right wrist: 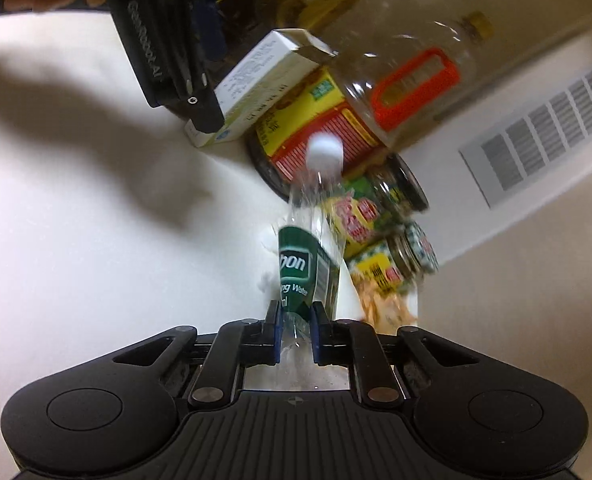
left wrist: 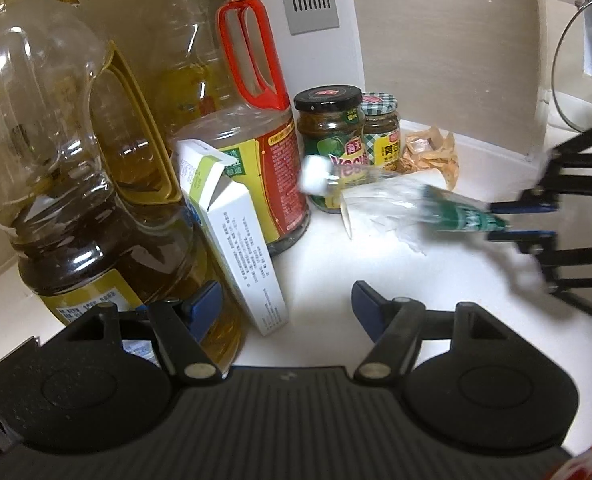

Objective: Collect trash
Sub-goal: 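Grasp the white medicine box with the left gripper while the right gripper lifts the water bottle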

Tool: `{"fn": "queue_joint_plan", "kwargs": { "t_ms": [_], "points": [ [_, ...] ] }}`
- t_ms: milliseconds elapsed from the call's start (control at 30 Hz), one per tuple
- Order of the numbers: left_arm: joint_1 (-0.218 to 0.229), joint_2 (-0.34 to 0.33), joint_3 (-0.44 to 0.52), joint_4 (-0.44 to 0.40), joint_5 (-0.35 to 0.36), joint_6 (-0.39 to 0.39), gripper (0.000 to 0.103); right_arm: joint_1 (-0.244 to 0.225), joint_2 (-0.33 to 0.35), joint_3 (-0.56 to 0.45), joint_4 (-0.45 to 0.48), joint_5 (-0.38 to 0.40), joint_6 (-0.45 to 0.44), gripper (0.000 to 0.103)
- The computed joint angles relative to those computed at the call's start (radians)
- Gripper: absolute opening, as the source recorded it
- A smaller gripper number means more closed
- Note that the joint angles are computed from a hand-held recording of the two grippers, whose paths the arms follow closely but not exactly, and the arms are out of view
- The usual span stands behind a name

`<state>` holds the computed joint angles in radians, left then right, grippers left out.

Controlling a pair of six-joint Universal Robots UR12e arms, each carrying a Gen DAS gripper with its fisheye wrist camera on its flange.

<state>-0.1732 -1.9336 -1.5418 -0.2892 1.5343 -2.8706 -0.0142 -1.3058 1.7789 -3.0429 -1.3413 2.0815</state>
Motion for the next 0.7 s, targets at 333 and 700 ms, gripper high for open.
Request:
{"fn": "queue_joint_plan", "kwargs": {
  "t_ms": [333,700],
  "points": [
    [-0.036,-0.049,0.042,0.055,0.134,-0.135,0.061,-0.017,-0.048,0.034,0.045,-0.032,0.101,0.014],
    [-0.079,-0.109,0.11,0.04,0.331,-0.261,0.025,-0.026,-0.06,0.043,0.055,-0.034,0.157,0.014]
  ]
}}
